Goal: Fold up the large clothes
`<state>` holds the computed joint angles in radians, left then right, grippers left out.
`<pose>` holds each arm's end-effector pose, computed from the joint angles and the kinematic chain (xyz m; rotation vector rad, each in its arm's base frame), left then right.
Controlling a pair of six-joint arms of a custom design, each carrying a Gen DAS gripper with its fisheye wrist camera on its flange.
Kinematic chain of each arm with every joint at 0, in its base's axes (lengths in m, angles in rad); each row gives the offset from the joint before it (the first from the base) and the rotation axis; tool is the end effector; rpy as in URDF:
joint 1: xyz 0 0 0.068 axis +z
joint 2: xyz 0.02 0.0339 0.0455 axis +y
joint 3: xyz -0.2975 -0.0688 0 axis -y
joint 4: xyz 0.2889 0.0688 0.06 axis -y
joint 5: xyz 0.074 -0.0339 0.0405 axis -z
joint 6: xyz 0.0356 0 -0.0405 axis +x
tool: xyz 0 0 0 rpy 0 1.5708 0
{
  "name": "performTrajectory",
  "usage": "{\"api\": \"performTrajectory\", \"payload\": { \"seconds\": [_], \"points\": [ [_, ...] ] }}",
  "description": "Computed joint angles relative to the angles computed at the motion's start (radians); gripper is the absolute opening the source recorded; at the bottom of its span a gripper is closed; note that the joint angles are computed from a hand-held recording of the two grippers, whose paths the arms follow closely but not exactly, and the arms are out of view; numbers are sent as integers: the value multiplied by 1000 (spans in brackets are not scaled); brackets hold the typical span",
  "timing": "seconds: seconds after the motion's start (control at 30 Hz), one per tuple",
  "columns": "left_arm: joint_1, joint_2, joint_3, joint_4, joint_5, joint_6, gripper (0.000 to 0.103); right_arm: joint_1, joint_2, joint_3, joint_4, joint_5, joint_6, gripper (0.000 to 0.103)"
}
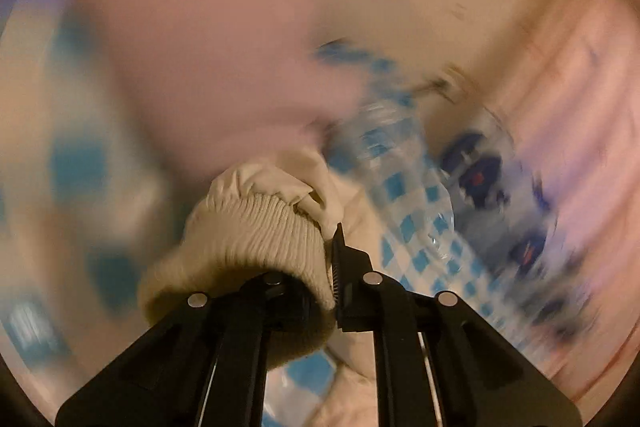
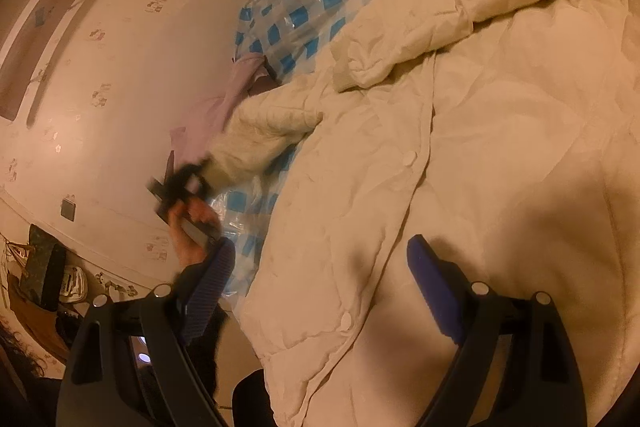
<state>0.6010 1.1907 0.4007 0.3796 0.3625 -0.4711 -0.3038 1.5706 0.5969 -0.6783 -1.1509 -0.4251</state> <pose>0.2166 0.1332 0.1840 -0.7942 1.7952 -0.2735 0.2242 -0.0362 0.1176 -0.0821 2.3917 1.4845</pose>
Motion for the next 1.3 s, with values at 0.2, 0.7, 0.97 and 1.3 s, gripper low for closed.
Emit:
{"api": "performTrajectory", "payload": {
  "seconds": [0.2, 0.7, 0.97, 1.3],
  "points": [
    [-317, -234, 123, -250, -259, 337, 7, -16, -15, -1, -19, 0, -12, 84],
    [-862, -188, 260, -299, -712, 489, 7, -100, -11, 36, -113, -18, -90, 84],
    [-1225, 199, 613, -580, -669, 741, 8, -257, 35, 141, -312, -50, -249, 84],
    [-1395, 574, 1027, -1050, -865, 706, 18, -424, 78, 240, -335, -37, -261, 85]
  ]
}}
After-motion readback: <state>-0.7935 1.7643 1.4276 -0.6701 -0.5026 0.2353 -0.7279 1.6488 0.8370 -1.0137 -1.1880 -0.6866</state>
